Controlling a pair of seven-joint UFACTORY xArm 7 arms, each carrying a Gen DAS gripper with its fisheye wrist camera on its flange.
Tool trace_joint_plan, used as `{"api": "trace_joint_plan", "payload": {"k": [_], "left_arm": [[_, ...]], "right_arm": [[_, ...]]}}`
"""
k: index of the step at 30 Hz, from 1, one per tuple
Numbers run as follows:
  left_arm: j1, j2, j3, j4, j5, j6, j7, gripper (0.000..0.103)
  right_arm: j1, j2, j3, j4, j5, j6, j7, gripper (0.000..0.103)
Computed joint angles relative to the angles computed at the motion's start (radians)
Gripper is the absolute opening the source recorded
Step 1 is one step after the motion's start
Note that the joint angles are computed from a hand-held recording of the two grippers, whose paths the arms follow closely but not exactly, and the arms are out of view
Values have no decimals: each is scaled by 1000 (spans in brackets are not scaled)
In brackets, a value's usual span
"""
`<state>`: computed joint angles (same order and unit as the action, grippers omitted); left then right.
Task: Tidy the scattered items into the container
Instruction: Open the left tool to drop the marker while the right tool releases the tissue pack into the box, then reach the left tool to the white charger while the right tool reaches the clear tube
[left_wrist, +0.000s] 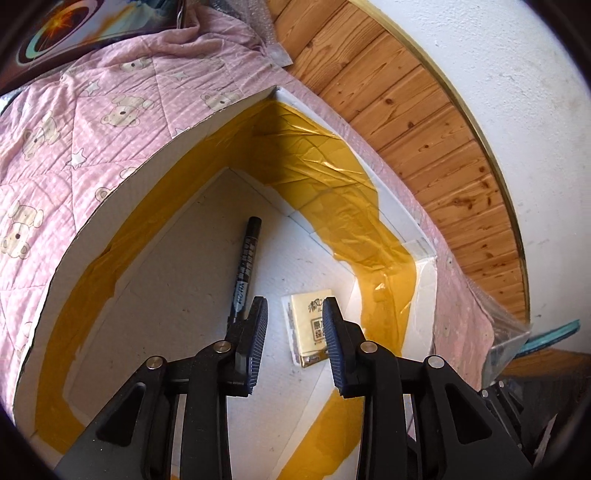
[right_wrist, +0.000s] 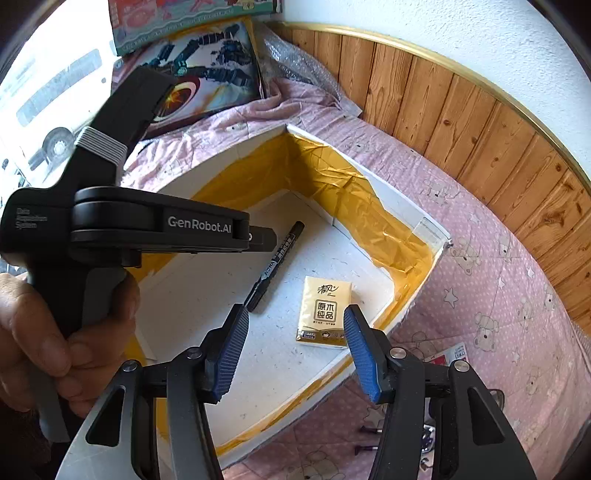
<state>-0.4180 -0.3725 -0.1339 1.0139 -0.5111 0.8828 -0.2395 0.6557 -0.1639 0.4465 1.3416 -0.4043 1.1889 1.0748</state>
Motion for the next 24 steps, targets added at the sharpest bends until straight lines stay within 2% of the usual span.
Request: {"api": "trace_joint_plan", "payload": {"k": [3,6,10,14,20,24], "left_arm": [[-15,-57,0,-25,-7,-1,24,33],[-44,-115,19,-54,-58,-6,63,33],[-62,-207,0,-99,-45,-29,78,33],[-117,-301,-7,-152,-63,-60,107,33],[-215,-403,-52,-211,-65,-101,148,33],[-304,-422,-87,-230,-67,-99,189,33]], "right_arm": [[4,-66,19,-51,-13,-40,63,55],[-7,-130,49,-97,-18,-74,109,55],[-29,-214,105,-148,-23,-116,175,55],[-56,-315,167,-209,-2,-148,254,55],[-82,-485,264,-310,101,-124,368,55],[-73,-634,290,-403,201,-69,434,55]]}}
